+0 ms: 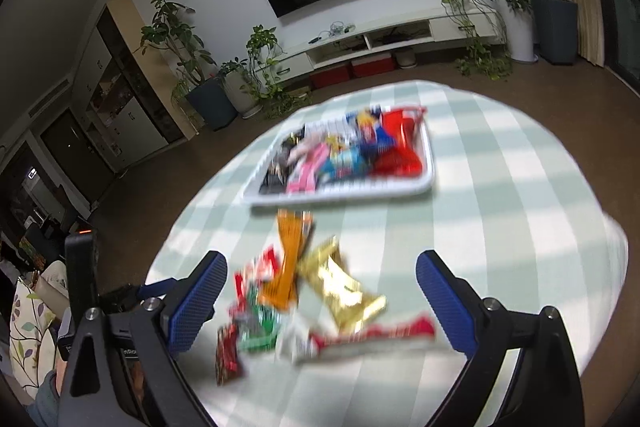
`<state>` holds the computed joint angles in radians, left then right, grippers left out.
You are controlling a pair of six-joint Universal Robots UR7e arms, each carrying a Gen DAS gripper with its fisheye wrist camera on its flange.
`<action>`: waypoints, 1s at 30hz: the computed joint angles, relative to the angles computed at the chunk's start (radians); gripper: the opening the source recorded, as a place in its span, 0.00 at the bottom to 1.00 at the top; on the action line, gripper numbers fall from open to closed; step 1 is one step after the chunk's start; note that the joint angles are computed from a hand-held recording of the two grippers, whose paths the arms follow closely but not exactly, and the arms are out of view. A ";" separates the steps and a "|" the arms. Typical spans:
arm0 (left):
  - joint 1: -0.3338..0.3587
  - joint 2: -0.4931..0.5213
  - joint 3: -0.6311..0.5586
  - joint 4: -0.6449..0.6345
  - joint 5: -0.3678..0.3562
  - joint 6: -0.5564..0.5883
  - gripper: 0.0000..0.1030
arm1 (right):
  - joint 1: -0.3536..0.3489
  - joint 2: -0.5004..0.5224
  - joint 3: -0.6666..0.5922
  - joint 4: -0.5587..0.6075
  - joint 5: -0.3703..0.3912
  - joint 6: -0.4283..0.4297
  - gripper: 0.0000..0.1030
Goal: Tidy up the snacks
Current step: 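Withdraw both tools from the tray toward the remaining snacks, then grasp the red heart-print candy packet with the left tool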
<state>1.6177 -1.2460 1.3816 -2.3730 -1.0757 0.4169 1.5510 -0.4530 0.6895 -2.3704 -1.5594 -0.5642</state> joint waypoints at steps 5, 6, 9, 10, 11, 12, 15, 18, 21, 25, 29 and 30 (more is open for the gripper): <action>-0.029 -0.010 0.085 -0.079 0.084 0.028 1.00 | -0.016 -0.068 0.166 -0.065 0.003 0.020 0.95; -0.035 -0.007 0.091 -0.087 0.100 0.036 1.00 | -0.017 -0.074 0.181 -0.068 0.002 0.021 0.95; -0.040 0.000 0.106 -0.100 0.139 0.049 1.00 | -0.017 -0.085 0.207 -0.085 -0.003 0.013 0.95; -0.037 0.007 0.099 -0.091 0.152 0.047 1.00 | -0.017 -0.088 0.215 -0.095 -0.006 0.009 0.95; -0.033 0.008 0.096 -0.082 0.149 0.043 1.00 | -0.016 -0.091 0.222 -0.104 -0.007 0.005 0.95; -0.028 0.007 0.095 -0.073 0.148 0.040 1.00 | -0.017 -0.093 0.226 -0.108 -0.006 0.001 0.95; -0.020 -0.002 0.098 -0.078 0.140 0.053 0.99 | -0.019 -0.096 0.231 -0.110 -0.005 0.004 0.95; -0.015 -0.008 0.094 -0.076 0.141 0.064 0.99 | -0.020 -0.098 0.237 -0.110 -0.006 0.004 0.95; -0.010 -0.007 0.087 -0.078 0.143 0.080 0.99 | -0.021 -0.101 0.244 -0.110 -0.009 0.003 0.95; -0.005 0.002 0.069 -0.038 0.137 0.092 0.81 | -0.020 -0.104 0.257 -0.118 -0.024 -0.005 0.95; -0.012 0.008 0.072 -0.054 0.142 0.147 0.71 | -0.019 -0.104 0.260 -0.114 -0.031 -0.014 0.95; -0.013 0.009 0.071 -0.052 0.141 0.154 0.67 | -0.019 -0.105 0.260 -0.112 -0.032 -0.015 0.95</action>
<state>1.6048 -1.2375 1.4531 -2.4248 -0.9349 0.5712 1.5320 -0.5576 0.9498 -2.4821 -1.5916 -0.5791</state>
